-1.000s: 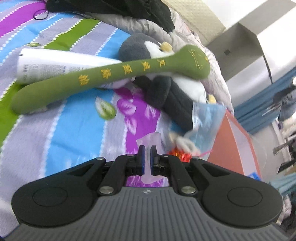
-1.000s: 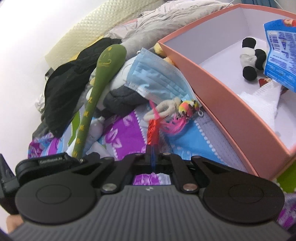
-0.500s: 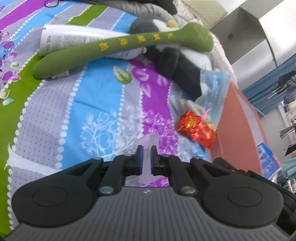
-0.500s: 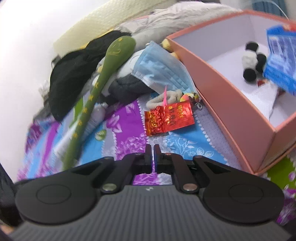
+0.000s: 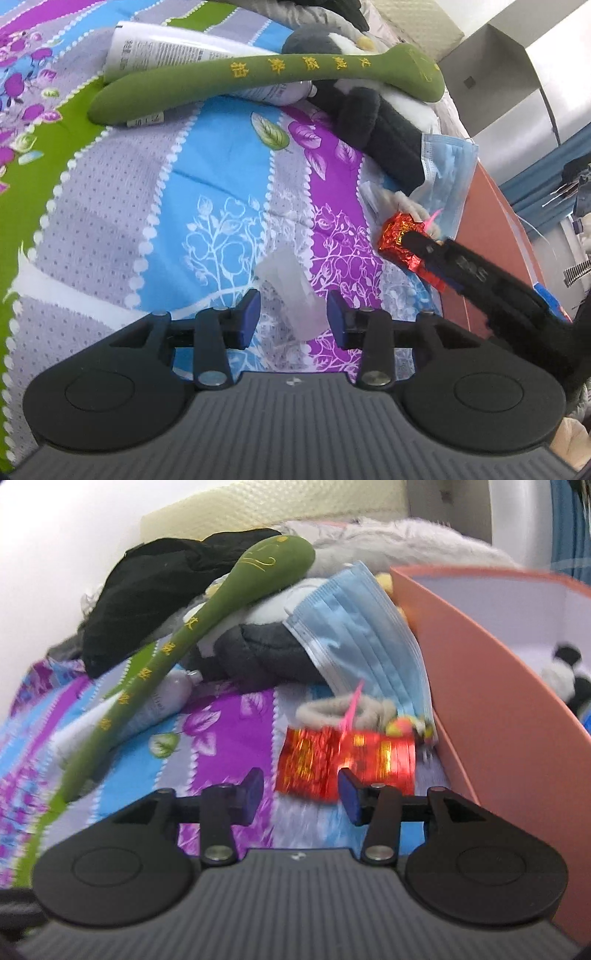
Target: Organize soft objects
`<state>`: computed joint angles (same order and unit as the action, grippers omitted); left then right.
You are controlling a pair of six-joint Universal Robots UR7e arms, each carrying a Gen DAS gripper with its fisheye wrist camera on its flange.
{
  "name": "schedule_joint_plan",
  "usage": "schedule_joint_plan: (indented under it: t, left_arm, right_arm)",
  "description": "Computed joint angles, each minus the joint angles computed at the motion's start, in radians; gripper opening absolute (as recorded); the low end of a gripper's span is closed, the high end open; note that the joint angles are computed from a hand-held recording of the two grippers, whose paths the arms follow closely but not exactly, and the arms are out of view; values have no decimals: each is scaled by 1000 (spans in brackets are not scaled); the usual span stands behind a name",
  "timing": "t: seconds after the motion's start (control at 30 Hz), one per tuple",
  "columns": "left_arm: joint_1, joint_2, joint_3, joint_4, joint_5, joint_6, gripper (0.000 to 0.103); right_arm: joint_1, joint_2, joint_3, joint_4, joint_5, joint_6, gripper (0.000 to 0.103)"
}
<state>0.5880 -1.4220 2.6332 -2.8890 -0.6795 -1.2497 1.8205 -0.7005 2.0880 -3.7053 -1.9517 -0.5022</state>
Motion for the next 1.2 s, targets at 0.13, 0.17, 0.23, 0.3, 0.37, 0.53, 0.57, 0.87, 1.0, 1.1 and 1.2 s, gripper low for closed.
schedule_joint_plan:
  t: [0.13,0.17,0.23,0.3,0.37,0.53,0.57,0.87,1.0,1.1,1.2]
  left_arm:
    - [2,9,8,-34,-7,5,44]
    - [1,7,9,-37,-6,3,43]
    - [-1,6,11,-39,-6,2,43]
    - [-2,4,12,-39,-6,-4,43]
    - [-5,1,16,-43,-6,-11,43]
    - [-34,-33,26,4,9,-54,43]
    - [-38,-38,27,12,13,-63,43]
    - [-41,-43,24,34,7,-88,43]
    - [-28,-21,20,-11,-14,-58,43]
    - [-18,-6,18,-34,-26,-48,43]
    - [-13,7,20,-62,-34,-39,43]
  right_arm:
    - [0,53,-48,-12,-45,-77,46]
    - [0,59,-52,-12,-49,-88,46]
    - [6,77,-59,-34,-72,-131,40]
    - [7,75,-55,-36,-70,-135,35]
    - [11,71,-53,-36,-74,-140,33]
    - [22,42,-35,-15,-65,-120,12]
    - [23,31,-29,-3,-60,-109,12]
    - [28,-32,20,64,-7,-105,4]
    - [28,-23,6,61,-3,-186,7]
    - [27,-9,-14,56,-16,-245,39]
    - [23,9,-32,34,-17,-296,53]
